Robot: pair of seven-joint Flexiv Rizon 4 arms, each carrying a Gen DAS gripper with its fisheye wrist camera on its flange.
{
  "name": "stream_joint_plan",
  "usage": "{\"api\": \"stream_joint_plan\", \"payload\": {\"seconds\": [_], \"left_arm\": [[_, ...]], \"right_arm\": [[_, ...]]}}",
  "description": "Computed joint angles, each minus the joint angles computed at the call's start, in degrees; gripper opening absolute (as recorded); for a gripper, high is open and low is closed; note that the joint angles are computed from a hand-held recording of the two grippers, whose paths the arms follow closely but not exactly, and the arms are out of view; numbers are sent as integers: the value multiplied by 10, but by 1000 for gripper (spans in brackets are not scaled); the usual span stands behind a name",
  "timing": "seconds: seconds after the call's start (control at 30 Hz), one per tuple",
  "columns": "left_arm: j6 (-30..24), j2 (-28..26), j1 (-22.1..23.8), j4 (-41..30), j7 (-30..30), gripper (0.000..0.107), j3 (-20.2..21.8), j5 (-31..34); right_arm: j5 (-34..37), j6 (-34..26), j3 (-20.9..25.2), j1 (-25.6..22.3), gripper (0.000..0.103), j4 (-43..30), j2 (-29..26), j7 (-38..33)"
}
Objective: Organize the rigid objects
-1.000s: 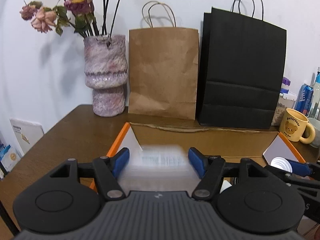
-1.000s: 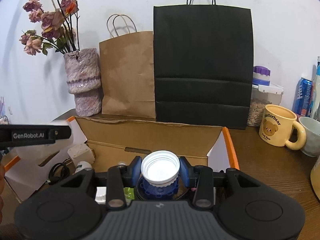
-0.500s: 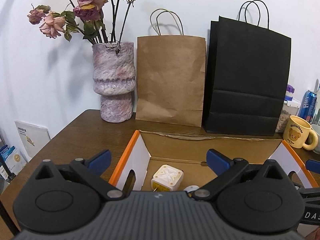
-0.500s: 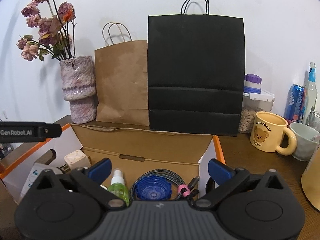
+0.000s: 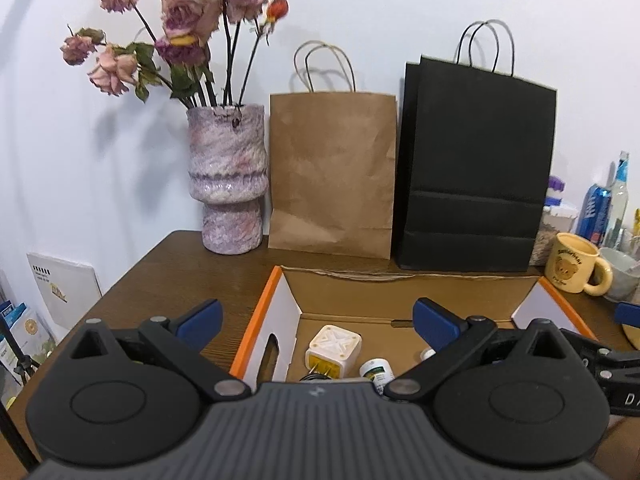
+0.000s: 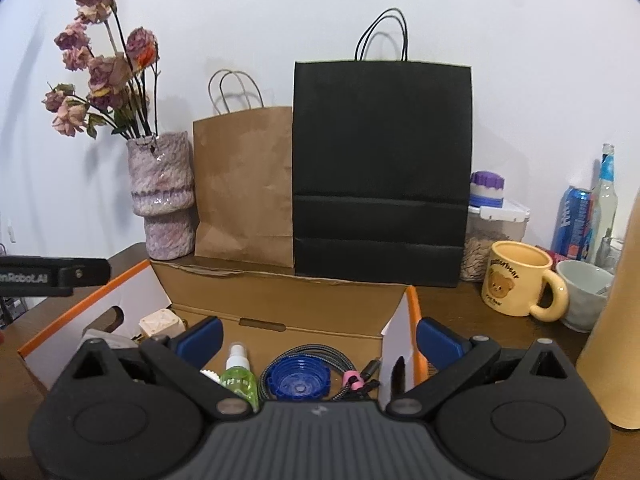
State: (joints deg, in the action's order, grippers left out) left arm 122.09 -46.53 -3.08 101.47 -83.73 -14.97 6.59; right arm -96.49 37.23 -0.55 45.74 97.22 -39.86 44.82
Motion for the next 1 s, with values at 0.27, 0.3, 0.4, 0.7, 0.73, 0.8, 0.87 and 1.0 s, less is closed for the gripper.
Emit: {"api": "stream_joint_plan", "payload": {"seconds": [0.27, 0.3, 0.4, 0.7, 0.73, 0.8, 0.87, 1.0], "left_arm": [[54, 42, 37, 77, -28, 103, -8, 60], [64, 49, 41, 89, -31, 103, -6, 69], [91, 65, 50, 126, -43, 103, 2, 89], [141, 100, 83, 233, -70, 103, 20, 163], [145, 102, 84, 243, -71, 103, 23, 167], [154, 105, 88, 263, -72, 103, 28, 175], [167, 108, 85, 284, -72, 103, 38, 170], [187, 111, 90, 318, -69, 103, 49, 180]], "right_arm": [[-3, -67, 25, 32, 103, 50, 37, 31], [-2, -75, 30, 36, 103, 56, 41, 34], [6, -100, 44, 51, 103, 71, 50, 39], [50, -127, 77, 96, 103, 89, 50, 47], [54, -130, 78, 102, 103, 89, 49, 48], [62, -138, 81, 114, 103, 91, 48, 55], [72, -144, 84, 125, 103, 90, 45, 60], [90, -153, 88, 144, 103, 91, 40, 69]]}}
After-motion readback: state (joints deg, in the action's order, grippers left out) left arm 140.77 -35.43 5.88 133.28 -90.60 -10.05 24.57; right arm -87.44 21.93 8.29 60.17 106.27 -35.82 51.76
